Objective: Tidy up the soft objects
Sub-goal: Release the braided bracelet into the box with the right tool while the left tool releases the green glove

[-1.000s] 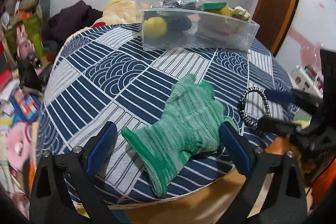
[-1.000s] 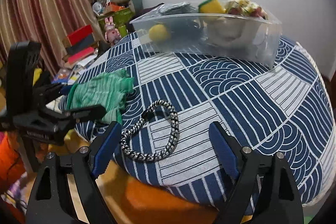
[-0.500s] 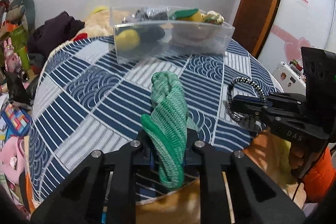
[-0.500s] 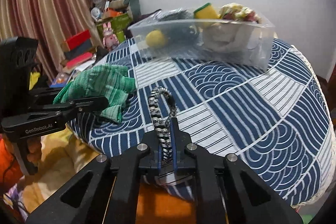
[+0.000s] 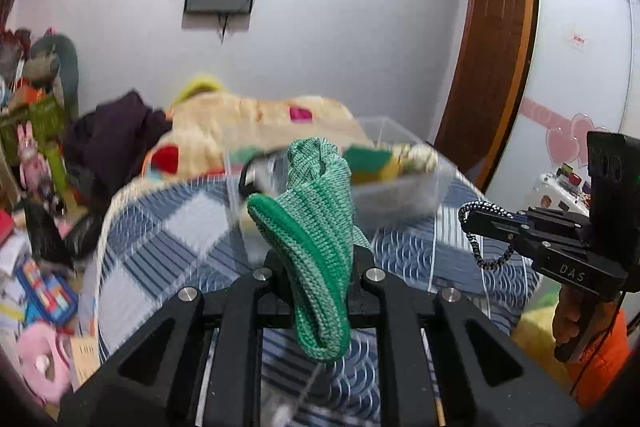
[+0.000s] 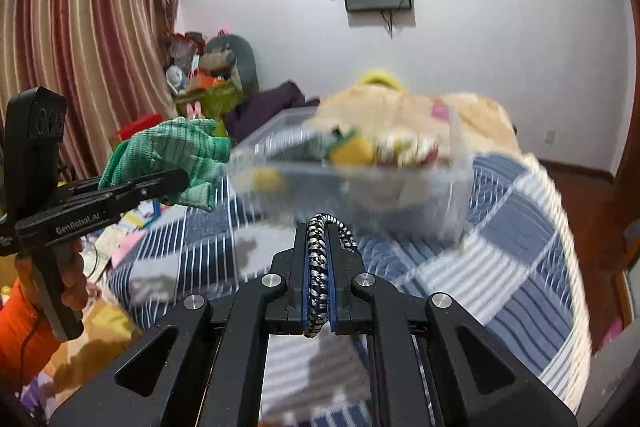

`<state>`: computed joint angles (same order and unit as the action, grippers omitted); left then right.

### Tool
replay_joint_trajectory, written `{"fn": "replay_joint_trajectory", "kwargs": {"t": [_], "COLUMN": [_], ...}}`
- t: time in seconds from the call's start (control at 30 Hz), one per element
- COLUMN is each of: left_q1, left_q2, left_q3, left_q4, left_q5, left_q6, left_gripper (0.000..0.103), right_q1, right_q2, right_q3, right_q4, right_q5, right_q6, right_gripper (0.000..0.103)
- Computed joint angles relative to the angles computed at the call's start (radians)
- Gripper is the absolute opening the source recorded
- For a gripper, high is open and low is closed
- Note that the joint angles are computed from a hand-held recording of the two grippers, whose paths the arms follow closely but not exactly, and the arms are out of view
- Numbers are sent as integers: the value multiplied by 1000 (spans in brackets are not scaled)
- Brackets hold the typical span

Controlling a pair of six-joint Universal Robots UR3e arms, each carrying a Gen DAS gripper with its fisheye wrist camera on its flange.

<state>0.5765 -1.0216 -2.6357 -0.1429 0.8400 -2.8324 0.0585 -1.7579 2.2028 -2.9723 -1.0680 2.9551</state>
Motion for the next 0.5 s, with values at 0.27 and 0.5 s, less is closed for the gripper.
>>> {"fn": "replay_joint_trajectory", "kwargs": {"t": [0.27,0.5], "left_q1": [-164,-203], "left_q2": [-366,-600], "left_q3": [266,492], "left_q4": [235,210], "left_q5": [136,120], "left_q6": [-144,-205], "left_gripper": [13,13], "right_q1": [84,149], "right_q2": [194,408], "right_q3": [-295,-566], "right_q4": [-43,55], "right_q5": [-80,-203], "right_q6": [24,-6], "right_gripper": [6,6]}}
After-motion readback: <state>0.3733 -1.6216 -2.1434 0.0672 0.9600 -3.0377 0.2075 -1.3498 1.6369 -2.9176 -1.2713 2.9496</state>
